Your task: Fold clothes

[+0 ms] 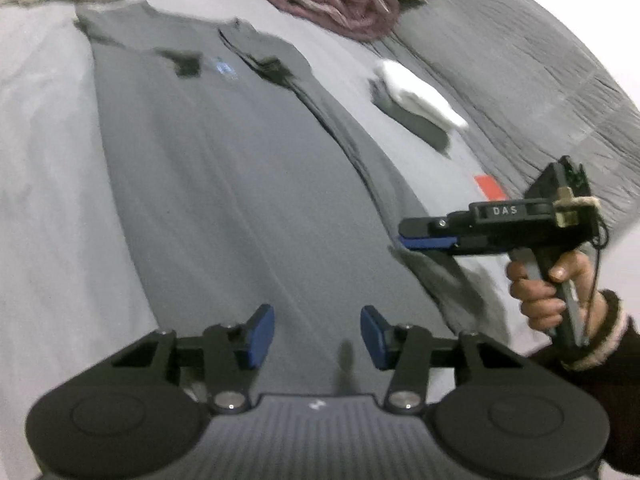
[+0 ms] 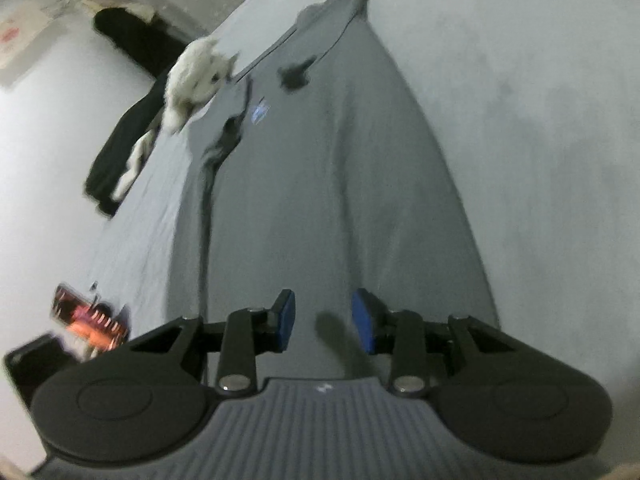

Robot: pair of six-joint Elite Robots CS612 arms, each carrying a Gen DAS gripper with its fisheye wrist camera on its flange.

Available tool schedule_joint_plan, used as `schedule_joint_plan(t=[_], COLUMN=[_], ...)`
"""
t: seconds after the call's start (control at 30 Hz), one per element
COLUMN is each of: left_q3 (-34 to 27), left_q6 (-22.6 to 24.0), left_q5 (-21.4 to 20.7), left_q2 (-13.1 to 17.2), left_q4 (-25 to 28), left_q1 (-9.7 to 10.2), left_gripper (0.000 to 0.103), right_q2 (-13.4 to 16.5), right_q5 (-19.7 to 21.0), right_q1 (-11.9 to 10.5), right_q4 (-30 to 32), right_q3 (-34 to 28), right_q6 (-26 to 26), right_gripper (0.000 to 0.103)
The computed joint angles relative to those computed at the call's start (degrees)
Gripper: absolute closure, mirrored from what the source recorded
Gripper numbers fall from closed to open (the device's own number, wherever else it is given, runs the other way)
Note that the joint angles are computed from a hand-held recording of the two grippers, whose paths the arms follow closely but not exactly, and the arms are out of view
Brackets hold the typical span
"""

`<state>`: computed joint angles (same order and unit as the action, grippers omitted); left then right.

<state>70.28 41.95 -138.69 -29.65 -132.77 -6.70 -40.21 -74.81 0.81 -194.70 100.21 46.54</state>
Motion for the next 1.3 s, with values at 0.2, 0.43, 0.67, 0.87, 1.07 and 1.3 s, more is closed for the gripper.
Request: schedule_joint_plan(t=[0.2,0.43,0.67,0.87,1.07,1.3], left_q3=[3.70,6.15,10.38,14.03,15.97,15.25], left_q6=[11.49,22.71,22.77,24.34,24.56,22.82], left_q5=[3.71,7.72,14.71,16.58,19.29,18.45], left_q2=[-3.29,-6.47,-8.74,-10.31,-10.88,-10.30], left_q4=[7.00,14.40,7.50,1.21,-2.79,-3.42], left_q1=[-0.26,-1.34,-3.36,-3.60,-3.82,-2.93], left_gripper=[0.054,0.045,0.032,0.020,0.019,0.019], right_q2=[-1.20,-2.91,-4.70,-4.80,-4.95,-5.51], right_q5=[11.05,22.42,20.49,18.43,16.64,15.13], right_q1=[-1.68,-2.52,-1.24,-0.93,-1.13,-1.98], right_q4=[-0.10,4.83,7.00,6.19,6.25,3.83], right_q3=[3.42,4.84,4.94,5.08,5.60,7.10], right_q6=[-0.17,-7.38,-12.20,-12.30,-11.28,-8.67], right_gripper=[0.066,0.057,0.048,0.042,0.041,0.041])
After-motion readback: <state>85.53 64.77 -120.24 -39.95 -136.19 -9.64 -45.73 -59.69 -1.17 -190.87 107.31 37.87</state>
